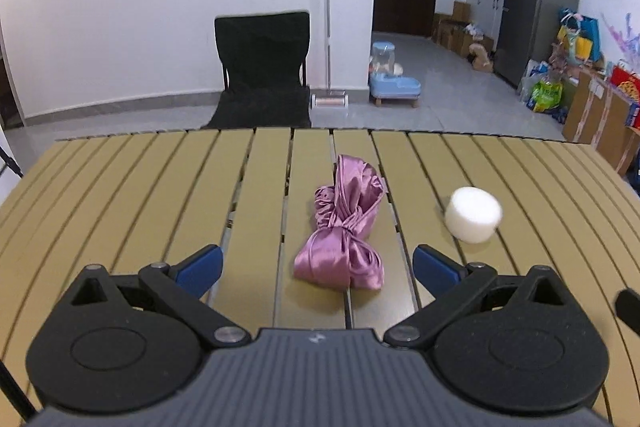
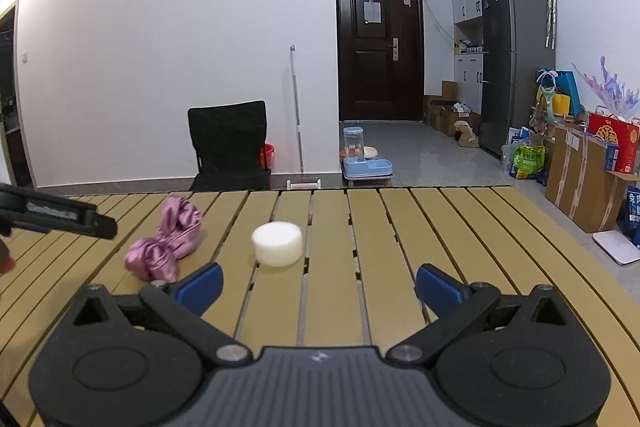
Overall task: Collect trash
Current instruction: 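Grasp the pink satin cloth with the left gripper, then grasp the white foam cylinder with the right gripper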
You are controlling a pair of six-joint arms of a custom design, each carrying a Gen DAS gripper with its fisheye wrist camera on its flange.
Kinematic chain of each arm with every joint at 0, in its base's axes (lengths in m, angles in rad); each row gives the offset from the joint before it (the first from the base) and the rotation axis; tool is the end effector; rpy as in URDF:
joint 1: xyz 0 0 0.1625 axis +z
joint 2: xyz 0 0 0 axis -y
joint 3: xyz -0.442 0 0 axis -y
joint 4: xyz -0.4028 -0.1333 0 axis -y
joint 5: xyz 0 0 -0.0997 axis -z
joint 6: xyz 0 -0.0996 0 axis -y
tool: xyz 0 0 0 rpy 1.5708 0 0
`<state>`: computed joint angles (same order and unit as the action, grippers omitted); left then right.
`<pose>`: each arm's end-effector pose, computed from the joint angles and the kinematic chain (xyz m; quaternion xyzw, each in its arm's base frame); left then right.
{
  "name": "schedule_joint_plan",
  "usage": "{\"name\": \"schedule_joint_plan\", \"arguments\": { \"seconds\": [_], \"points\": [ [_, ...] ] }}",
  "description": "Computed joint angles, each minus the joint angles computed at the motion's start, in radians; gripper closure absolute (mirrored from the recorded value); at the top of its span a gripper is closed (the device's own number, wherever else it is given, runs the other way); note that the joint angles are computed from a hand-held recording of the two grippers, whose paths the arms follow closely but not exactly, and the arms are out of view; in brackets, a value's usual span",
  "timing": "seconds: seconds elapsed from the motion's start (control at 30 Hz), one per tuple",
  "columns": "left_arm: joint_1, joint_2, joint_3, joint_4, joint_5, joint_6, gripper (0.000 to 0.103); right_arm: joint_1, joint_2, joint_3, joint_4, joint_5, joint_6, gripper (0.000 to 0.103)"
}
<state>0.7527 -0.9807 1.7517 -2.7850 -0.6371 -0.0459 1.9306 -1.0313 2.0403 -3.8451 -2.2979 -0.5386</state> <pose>-0.3288 -0.6003 0.2383 0.2364 0.8443 -0.3621 0.3166 0.2538 -0.4842 0.2735 0.1379 -0.7703 0.5248 0.3350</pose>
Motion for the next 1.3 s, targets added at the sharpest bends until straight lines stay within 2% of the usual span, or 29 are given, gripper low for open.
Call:
{"name": "schedule_joint_plan", "arguments": {
  "seconds": [0.23, 0.33, 0.53, 0.57, 0.6, 0.63, 0.67, 0.93, 1.1, 1.3],
  "points": [
    [0.074, 0.122, -0.165, 0.139, -0.027, -0.079, 0.001, -0.051, 0.023, -0.087, 0.081, 0.028, 0.024, 0.000],
    [0.090, 0.160, -0.209, 0.161, -0.028, -0.085, 0.008, -0.064, 0.032, -0.120, 0.124, 0.033, 0.047, 0.000],
    [0.110, 0.191, -0.265, 0.223, -0.055, -0.113, 0.043, -0.073, 0.069, -0.196, 0.185, 0.020, 0.041, 0.000],
    [0.111, 0.194, -0.271, 0.234, -0.057, -0.120, 0.053, -0.073, 0.076, -0.207, 0.194, 0.016, 0.040, 0.000],
    [0.113, 0.196, -0.277, 0.245, -0.061, -0.124, 0.059, -0.075, 0.081, -0.214, 0.200, 0.014, 0.042, 0.000],
    [0.116, 0.196, -0.275, 0.236, -0.069, -0.119, 0.061, -0.076, 0.086, -0.222, 0.208, 0.014, 0.048, 0.000],
    [0.119, 0.193, -0.269, 0.215, -0.083, -0.103, 0.068, -0.076, 0.092, -0.230, 0.216, 0.015, 0.058, 0.000],
    [0.125, 0.167, -0.234, 0.118, -0.126, -0.044, 0.072, -0.081, 0.126, -0.280, 0.277, 0.010, 0.100, 0.000],
    [0.123, 0.143, -0.222, 0.049, -0.136, -0.006, 0.072, -0.081, 0.173, -0.346, 0.325, -0.030, 0.099, 0.000],
    [0.118, 0.119, -0.200, -0.024, -0.112, 0.048, 0.072, -0.086, 0.228, -0.430, 0.429, -0.049, 0.146, 0.003]
  ]
}}
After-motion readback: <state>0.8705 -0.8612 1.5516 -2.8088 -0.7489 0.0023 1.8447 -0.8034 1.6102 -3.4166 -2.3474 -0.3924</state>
